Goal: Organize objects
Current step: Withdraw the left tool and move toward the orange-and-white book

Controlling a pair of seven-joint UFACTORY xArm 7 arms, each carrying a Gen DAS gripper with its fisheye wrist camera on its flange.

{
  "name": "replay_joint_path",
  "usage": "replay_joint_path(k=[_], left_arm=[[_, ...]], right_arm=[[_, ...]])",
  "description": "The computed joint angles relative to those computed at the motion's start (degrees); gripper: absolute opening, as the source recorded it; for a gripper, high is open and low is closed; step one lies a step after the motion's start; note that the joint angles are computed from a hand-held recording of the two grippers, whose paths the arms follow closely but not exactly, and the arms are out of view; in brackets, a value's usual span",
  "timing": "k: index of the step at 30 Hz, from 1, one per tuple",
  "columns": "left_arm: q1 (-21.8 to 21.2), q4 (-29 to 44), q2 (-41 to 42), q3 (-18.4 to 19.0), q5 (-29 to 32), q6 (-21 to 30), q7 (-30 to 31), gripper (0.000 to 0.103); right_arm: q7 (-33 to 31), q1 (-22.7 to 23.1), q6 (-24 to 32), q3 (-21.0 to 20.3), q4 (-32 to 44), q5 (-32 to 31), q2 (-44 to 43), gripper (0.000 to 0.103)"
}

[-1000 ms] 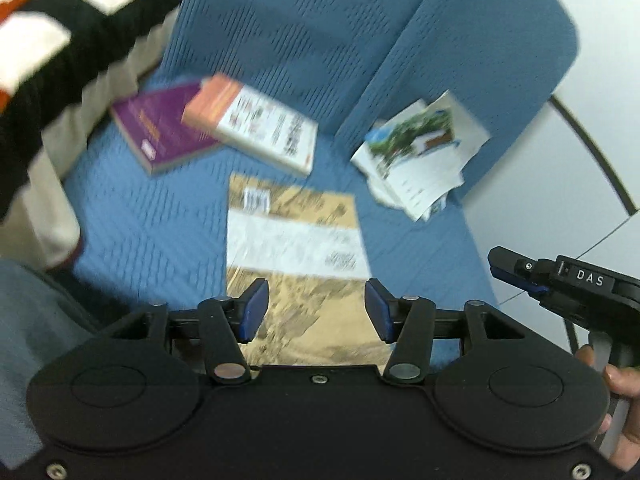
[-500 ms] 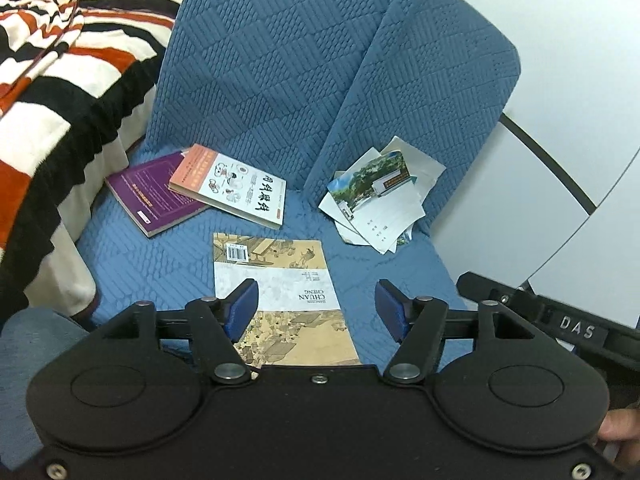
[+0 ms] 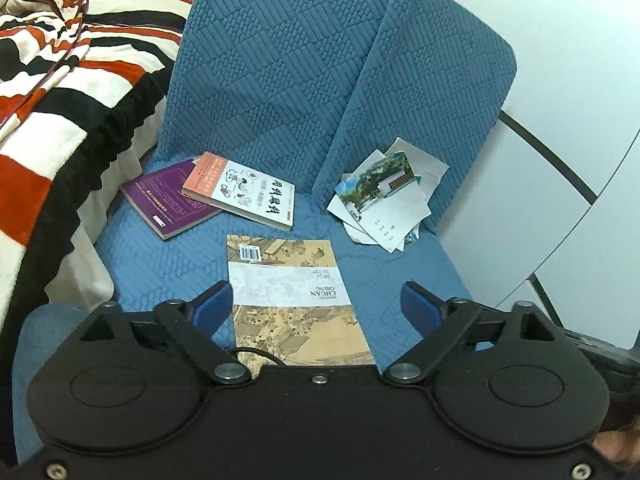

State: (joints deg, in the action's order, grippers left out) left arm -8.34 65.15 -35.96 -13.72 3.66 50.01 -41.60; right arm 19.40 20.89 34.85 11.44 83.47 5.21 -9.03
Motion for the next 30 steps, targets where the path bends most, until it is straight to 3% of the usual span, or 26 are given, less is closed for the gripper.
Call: replay_joint_path(k=[4,7,8,10,11,30], left_arm=[[0.6,-0.2,-0.6,-0.1,0.7,0.1,-0.4,0.102],[1.3,0.4,-0.5,-0.4,1.7,0.7,-0.3,0.102],[1.3,0.6,-0.3,-0.4,1.8,1.0,-0.3,0.102],[1.3,0.8,-0.1,-0.3,1.9,1.2,-0.2,0.102],[1.4,0.9,-0.1,-0.3,1.9,1.2,-0.2,0.102],[1.4,1.3,1.6,-0.6,3.1,0.8,-0.6,0.102]], right_arm=[[0.1,-0.1,0.7,0.3,0.6,-1.6,0.4,0.024],[0.5,-0.2,1.6,0.4,1.6,-2.4,1.1,0.025],[0.5,-0.1,2.1,0.4,2.1,-2.4,1.6,0.03],[1.7,-0.3,2.1,0.4,2.2,-3.0,1.8,0.083],[2.6,-0.4,1.3,0.5,1.6,-3.7,1.6,0.09],[3.8,-0.3,2.3,0.3,2.2,-6.2,2.6,0.088]])
